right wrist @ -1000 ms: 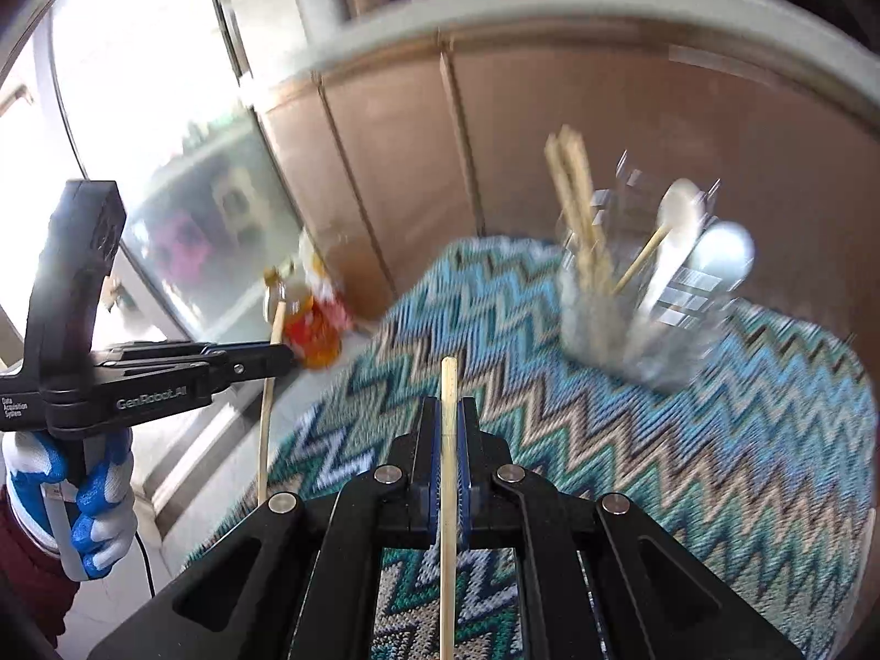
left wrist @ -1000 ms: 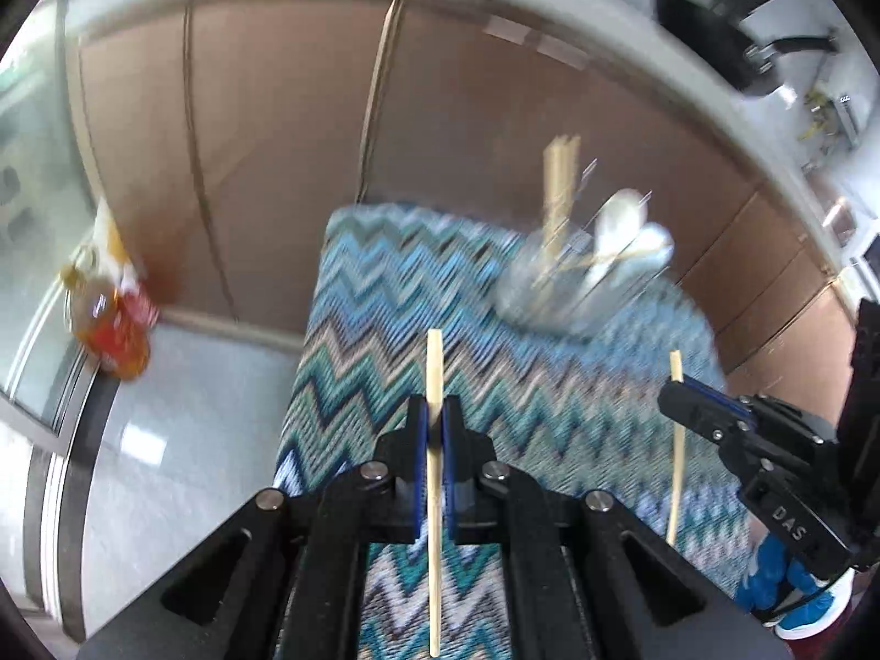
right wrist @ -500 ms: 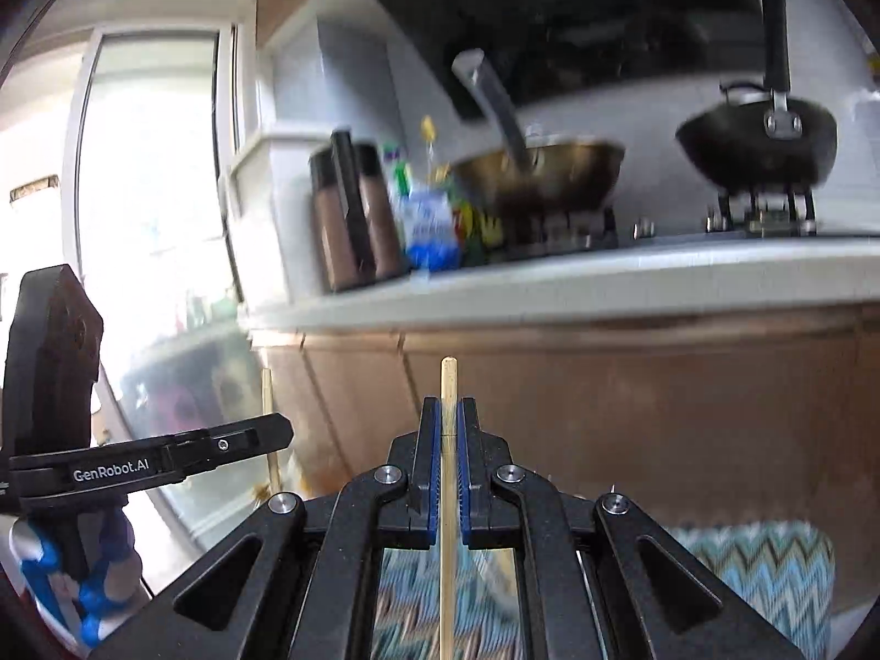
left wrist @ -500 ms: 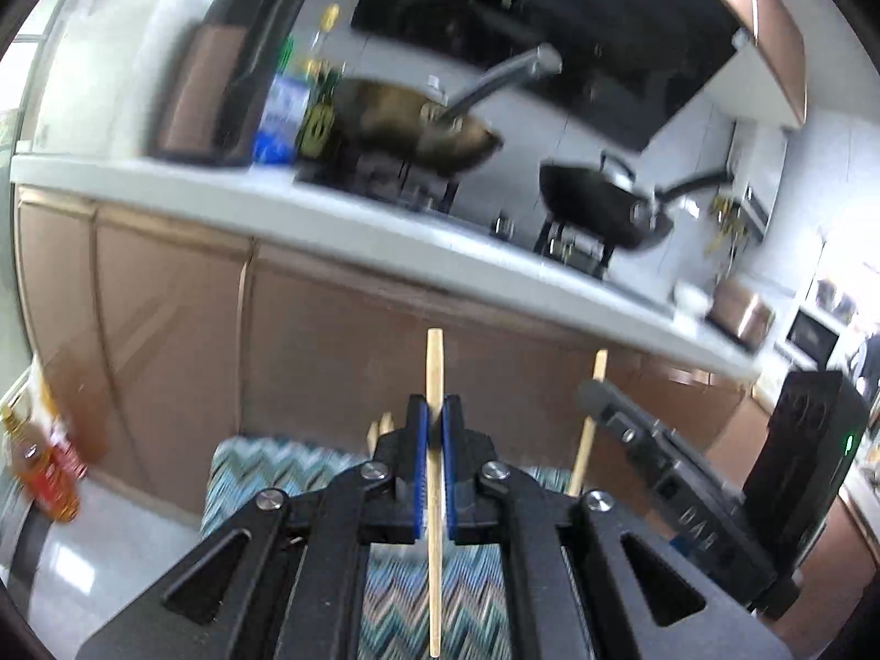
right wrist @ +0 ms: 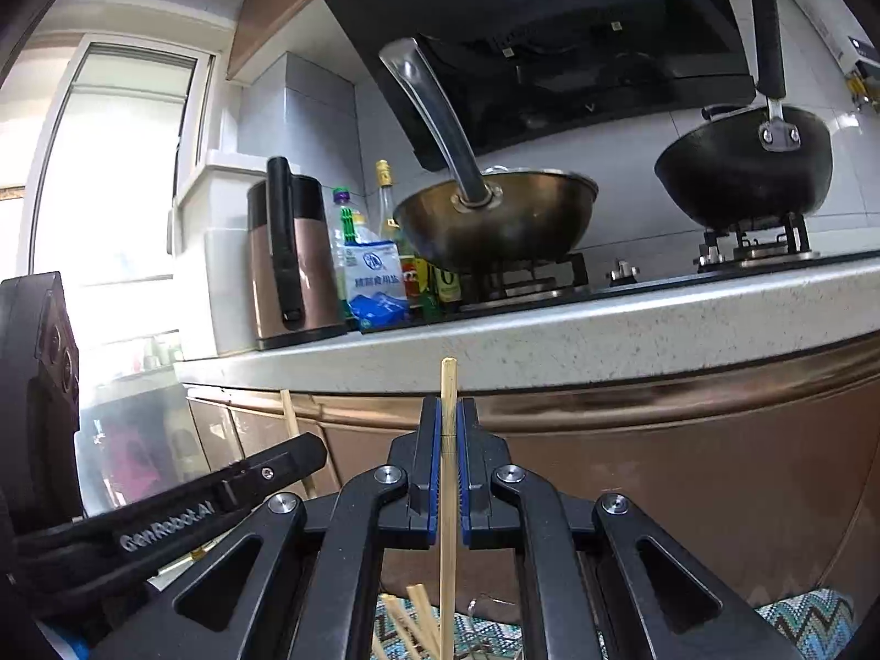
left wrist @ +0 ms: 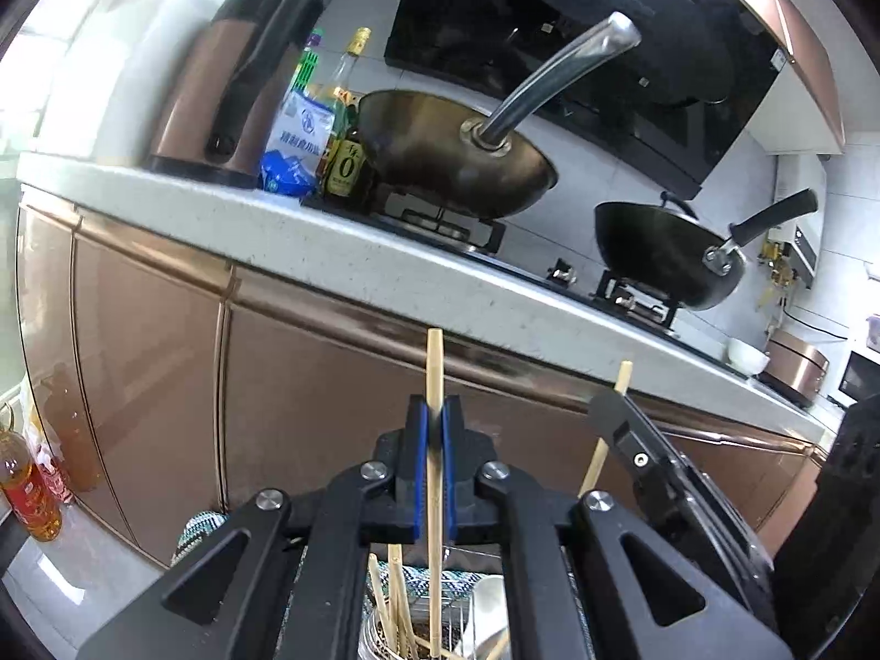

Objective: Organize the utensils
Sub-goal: 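Lift both chopsticks and lower them into the utensil holder, then open both tools to release the chopsticks into the holder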

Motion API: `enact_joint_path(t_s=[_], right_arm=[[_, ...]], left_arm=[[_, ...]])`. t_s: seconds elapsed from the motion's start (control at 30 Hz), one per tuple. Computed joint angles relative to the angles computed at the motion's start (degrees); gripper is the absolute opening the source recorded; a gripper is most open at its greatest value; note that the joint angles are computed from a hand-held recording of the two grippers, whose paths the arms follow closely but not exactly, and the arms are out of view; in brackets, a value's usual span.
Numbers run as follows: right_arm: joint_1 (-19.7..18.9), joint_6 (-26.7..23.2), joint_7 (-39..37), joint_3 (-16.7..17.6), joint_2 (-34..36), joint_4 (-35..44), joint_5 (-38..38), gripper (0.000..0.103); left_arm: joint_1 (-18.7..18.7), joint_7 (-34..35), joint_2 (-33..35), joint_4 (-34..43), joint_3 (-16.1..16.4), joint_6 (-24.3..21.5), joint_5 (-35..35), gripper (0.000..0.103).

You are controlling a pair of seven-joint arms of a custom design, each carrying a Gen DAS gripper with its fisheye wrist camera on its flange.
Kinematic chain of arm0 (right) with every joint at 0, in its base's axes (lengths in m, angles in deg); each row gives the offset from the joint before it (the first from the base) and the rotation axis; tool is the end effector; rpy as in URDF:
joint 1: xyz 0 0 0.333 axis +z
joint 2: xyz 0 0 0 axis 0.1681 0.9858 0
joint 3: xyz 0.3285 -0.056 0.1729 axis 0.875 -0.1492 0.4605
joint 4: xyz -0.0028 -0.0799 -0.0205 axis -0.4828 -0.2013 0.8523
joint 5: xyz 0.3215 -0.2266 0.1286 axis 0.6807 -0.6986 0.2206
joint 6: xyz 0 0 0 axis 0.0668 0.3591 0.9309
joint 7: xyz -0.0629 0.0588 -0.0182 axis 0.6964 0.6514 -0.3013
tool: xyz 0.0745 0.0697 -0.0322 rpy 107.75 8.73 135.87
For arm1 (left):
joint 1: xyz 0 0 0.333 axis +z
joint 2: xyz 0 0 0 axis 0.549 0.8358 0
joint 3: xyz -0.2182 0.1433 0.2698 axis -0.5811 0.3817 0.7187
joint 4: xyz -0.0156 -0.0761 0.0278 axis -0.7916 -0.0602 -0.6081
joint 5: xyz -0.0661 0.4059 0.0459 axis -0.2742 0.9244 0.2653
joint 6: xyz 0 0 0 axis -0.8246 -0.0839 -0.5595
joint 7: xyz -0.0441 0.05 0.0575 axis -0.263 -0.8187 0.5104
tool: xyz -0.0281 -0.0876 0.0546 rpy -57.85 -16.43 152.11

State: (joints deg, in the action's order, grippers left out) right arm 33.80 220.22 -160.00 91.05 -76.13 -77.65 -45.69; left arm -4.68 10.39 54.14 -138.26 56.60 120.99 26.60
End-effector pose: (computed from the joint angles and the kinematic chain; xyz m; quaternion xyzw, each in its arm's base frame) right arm 0.4070 0.3621 0.6918 -0.4301 0.5860 -0.4677 0.5029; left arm 0.4813 -0.4879 0.7237 -0.4458 0.6563 -0.5893 0.1526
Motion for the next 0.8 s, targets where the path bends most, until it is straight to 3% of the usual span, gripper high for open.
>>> enact_joint_path(t_s=[0.1, 0.23, 0.6, 0.7, 0.73, 0.8], right_arm=[[-0.1, -0.75, 0.28, 0.07, 0.37, -0.56, -0.82, 0.005], [-0.02, -1.0, 1.05, -0.42, 0.77, -1.21, -1.37, 0.005], [0.32, -2.01, 4.85, -0.97, 1.79, -2.37, -3.44, 0.006], [0.92, -2.79, 4.6, -0.96, 1.98, -3.23, -2.71, 0.006], [1.11, -3.07, 4.73, -0.93, 1.85, -3.53, -2.68, 0.007], [1.49, -3.9, 4.67, -0.69, 1.2, -4.26, -2.39, 0.014]], left_arm=[[-0.51, -0.58, 1.22, 0.41, 0.62, 0.44, 0.05, 0.004], [-4.87, -6.46, 2.49, 1.25, 6.29, 1.16, 5.36, 0.004], [-6.83, -10.46, 4.19, 1.45, 8.95, 1.53, 8.02, 0.004], [-9.57, -14.14, 4.21, 0.91, 12.45, 2.55, 11.59, 0.004], [-12.17, -17.98, 4.09, 0.71, 15.83, 3.2, 14.87, 0.005], [-14.18, -22.7, 3.81, 0.55, 18.57, 3.69, 19.42, 0.006]])
